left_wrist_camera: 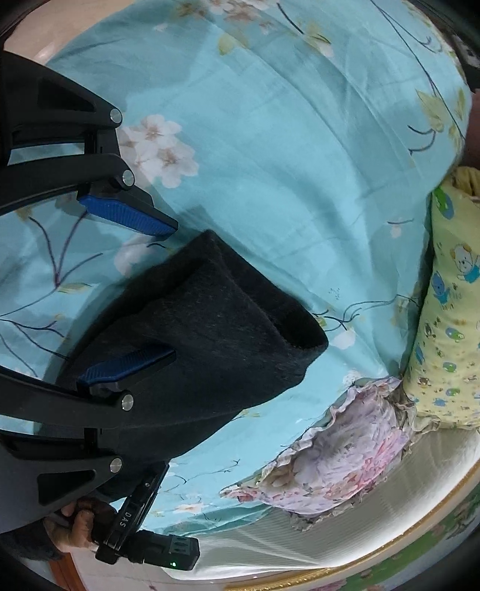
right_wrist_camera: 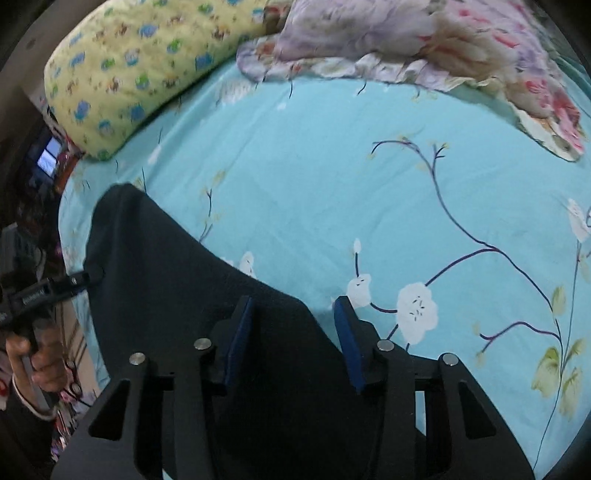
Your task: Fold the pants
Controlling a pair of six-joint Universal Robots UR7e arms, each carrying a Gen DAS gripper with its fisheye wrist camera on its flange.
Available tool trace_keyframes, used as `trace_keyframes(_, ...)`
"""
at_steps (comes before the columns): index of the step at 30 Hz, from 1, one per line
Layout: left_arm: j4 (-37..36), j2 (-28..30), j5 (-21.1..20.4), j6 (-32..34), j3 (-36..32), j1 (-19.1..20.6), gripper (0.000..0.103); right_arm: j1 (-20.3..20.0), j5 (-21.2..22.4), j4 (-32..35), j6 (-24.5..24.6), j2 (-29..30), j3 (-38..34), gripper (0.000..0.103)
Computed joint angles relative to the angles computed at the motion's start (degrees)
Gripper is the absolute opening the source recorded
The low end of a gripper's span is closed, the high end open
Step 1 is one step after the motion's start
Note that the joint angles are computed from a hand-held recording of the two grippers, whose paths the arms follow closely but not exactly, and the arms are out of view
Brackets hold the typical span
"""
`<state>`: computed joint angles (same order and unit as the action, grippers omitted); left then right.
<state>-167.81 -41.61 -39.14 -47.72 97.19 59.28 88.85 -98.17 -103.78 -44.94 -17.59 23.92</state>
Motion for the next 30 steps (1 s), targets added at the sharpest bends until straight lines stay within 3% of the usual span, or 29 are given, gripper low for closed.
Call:
trace_keyframes(5,-0.68,2.24,1.15,3.31,-2.88,0.39,0.043,0.40,-1.00,4.96,-2.36,1.67,-3.78,0.029)
trace_keyframes(9,-6.93,2.22,0.36,8.03,-1.71,-0.25,0.021,1.12,-3.17,-0.09,-6.41,-1.65,3.25,0.018)
trace_keyframes(13,-14.61,1.83,3.78,15.59,0.21,-3.35,0.020,1.87,-4.14,-13.36,-12.06,-8.12,16.55,0.014)
trace_keyframes(16,-20.48,1.71,5.18,22.07,1.18,-5.53,0.020,2.72,-4.47,-28.46,-17.59,-13.06,27.38,0.012)
trace_keyframes(19,-20.28,1.59,5.24,24.24,1.04,-5.64,0.020,3.17,-4.40,-39.96,-21.36,-15.07,33.27,0.011)
trace_keyframes(28,-10.57,3.46,4.97,21.28,-1.67,-1.19,0.020,2.81,-7.92,-42.72,-16.78,-10.68,31.00,0.011)
trace_keyframes(30,-8.71,3.28,4.92,20.06,-1.68,-0.90,0.027,2.82,-8.41,-41.81,-14.44,-9.70,29.59,0.013)
